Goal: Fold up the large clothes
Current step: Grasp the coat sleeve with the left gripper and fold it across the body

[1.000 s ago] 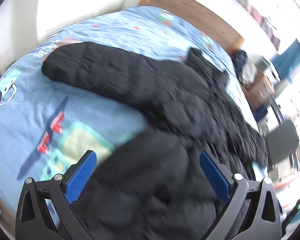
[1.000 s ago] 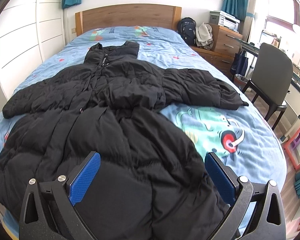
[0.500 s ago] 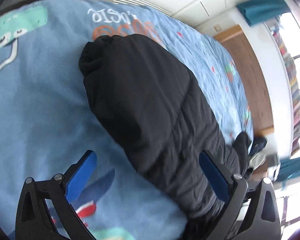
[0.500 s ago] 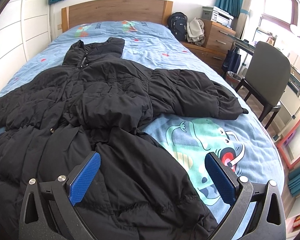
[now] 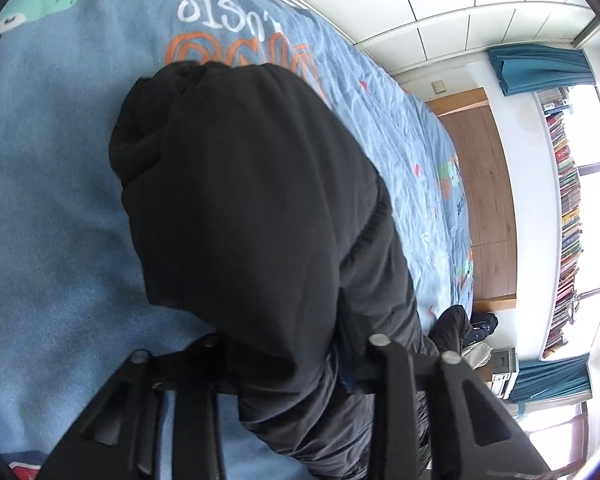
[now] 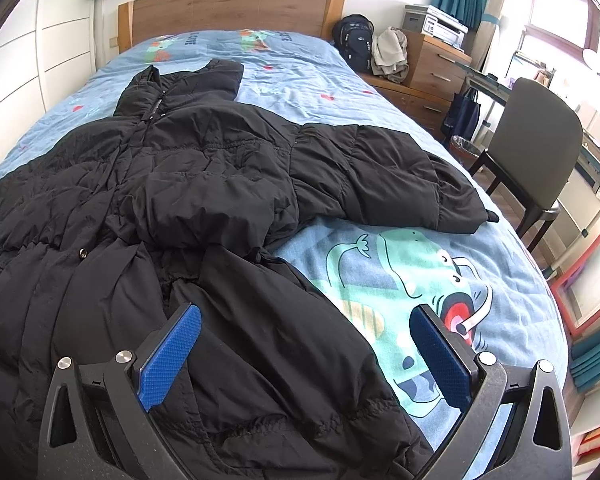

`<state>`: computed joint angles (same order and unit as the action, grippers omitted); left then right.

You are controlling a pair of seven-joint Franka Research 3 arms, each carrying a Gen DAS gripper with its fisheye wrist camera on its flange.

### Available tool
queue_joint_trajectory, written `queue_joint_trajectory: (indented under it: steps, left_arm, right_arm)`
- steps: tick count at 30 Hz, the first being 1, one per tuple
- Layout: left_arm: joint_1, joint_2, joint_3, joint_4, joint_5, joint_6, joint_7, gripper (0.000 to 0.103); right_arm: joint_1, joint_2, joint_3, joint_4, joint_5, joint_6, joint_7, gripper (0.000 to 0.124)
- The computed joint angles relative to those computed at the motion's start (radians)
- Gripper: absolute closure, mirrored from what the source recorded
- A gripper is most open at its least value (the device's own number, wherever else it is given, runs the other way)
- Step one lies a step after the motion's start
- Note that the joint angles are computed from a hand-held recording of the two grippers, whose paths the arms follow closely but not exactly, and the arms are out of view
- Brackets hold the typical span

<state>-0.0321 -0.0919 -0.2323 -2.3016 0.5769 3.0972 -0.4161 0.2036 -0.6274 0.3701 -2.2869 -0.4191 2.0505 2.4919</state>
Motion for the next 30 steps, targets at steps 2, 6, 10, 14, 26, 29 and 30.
queue_joint_trajectory:
  steps: [2,6,10,14,26,29,30]
  left_arm:
    - [-0.015,-0.012,0.001,0.011,-0.018,-0.033,0.033,0.082]
    - [-0.042,-0.028,-0.001,0.053,-0.054,-0.105,0.096,0.087]
    - [-0.068,-0.028,-0.003,0.117,-0.073,-0.168,0.158,0.088]
    - [-0.096,-0.02,-0.016,0.202,-0.066,-0.222,0.216,0.089]
    - [-0.334,0.322,-0.056,0.781,-0.188,-0.387,0.681,0.09]
    - [-0.411,0.453,-0.058,0.97,-0.211,-0.465,0.762,0.09]
    - [-0.441,0.507,-0.056,1.05,-0.216,-0.508,0.789,0.09]
  right_arm:
    - [0.001,-0.013,-0.004,-0.008,0.004,0.001,0.005,0.022]
    - [-0.001,-0.043,-0.006,-0.023,0.011,0.009,0.008,0.021]
    - [-0.009,-0.087,-0.007,-0.043,0.022,0.012,0.006,0.021]
    - [-0.021,-0.134,-0.007,-0.067,0.037,0.017,0.001,0.021]
    - [-0.067,-0.229,-0.011,-0.142,0.094,0.076,-0.01,0.021]
    - [-0.076,-0.253,-0.017,-0.164,0.113,0.093,-0.014,0.021]
    - [-0.079,-0.26,-0.019,-0.171,0.119,0.098,-0.016,0.021]
